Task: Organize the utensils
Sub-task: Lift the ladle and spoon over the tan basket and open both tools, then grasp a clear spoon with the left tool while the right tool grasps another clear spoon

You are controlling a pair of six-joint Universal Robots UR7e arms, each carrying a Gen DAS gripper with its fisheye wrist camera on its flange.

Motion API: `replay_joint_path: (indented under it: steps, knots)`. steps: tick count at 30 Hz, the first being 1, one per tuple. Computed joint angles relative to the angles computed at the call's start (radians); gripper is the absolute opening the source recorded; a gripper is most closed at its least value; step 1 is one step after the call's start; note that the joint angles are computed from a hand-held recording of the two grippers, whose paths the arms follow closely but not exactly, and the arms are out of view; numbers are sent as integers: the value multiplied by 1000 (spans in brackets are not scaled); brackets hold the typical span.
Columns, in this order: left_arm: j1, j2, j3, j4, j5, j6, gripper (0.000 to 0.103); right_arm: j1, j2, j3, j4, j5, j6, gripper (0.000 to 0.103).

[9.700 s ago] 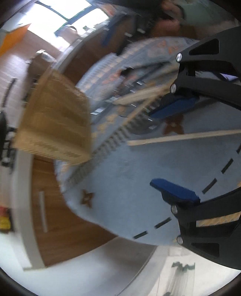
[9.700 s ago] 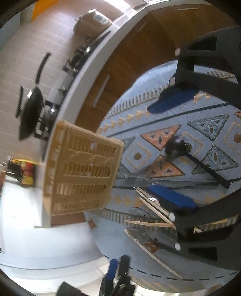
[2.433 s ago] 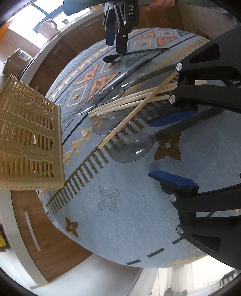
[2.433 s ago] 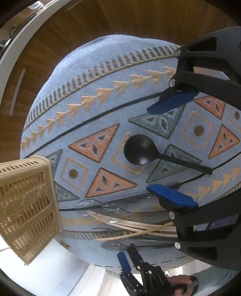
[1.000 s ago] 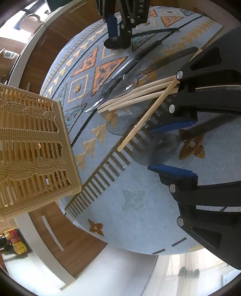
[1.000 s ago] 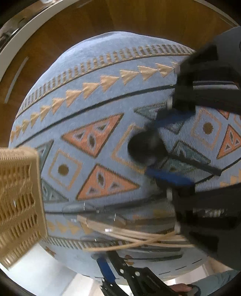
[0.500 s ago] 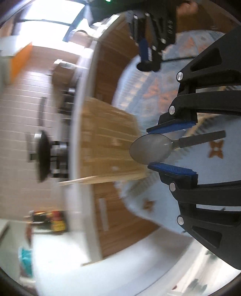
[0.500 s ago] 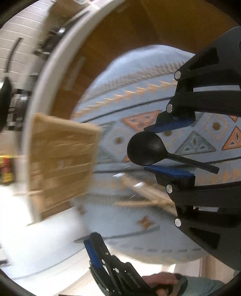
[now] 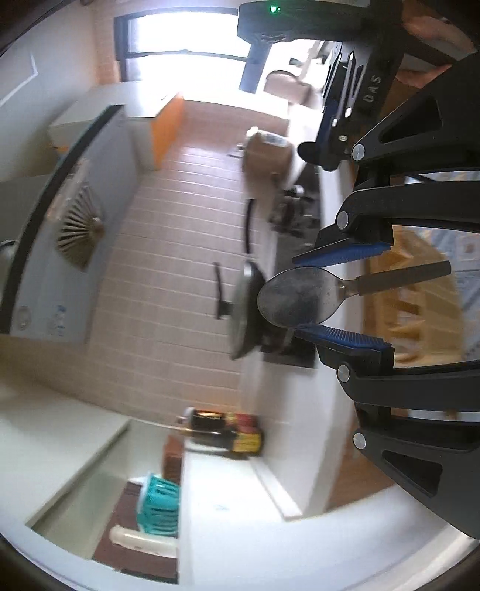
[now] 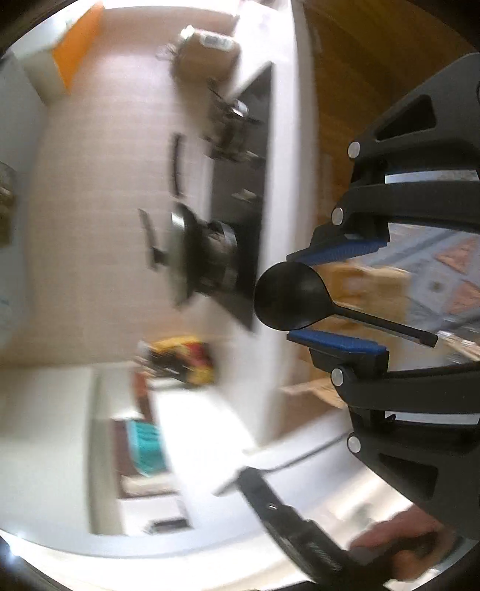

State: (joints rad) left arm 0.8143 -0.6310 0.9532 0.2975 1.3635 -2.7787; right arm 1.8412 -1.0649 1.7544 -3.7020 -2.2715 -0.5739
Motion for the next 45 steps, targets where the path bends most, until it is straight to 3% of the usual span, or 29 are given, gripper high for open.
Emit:
replay_joint_path:
  steps: [5,10,15,26,27,28,35,41,45]
  knots:
    - [-7,40,16,-171,-10,102,30,-32,128,-126,-261,32,-212,32]
    - [-3,110,-6,-237,-49,182,30,-91,203,-185,-297,75,-262,32]
    - [12,159,-19,-275,-74,242,30,-145,196,-139,-240,126,-158,32]
    - [43,194,-82,-144,-46,199,33,-163,180,-77,-179,102,-118,37]
    - [44,187,-77,-131,-48,195,40,-161,164,-55,-166,105,-105,48]
    - [43,183,-74,-127,-56,195,43,-161,149,-35,-156,113,-90,49]
    - [33,90,-9,-47,-69,135,43,-128,9,97,-40,108,48,50]
    - [36,56,-82,191,-50,-20,43,-36,-80,160,90,-8,84,50]
    - [51,108,-229,458,-15,-117,43,9,-138,198,277,-84,180,50]
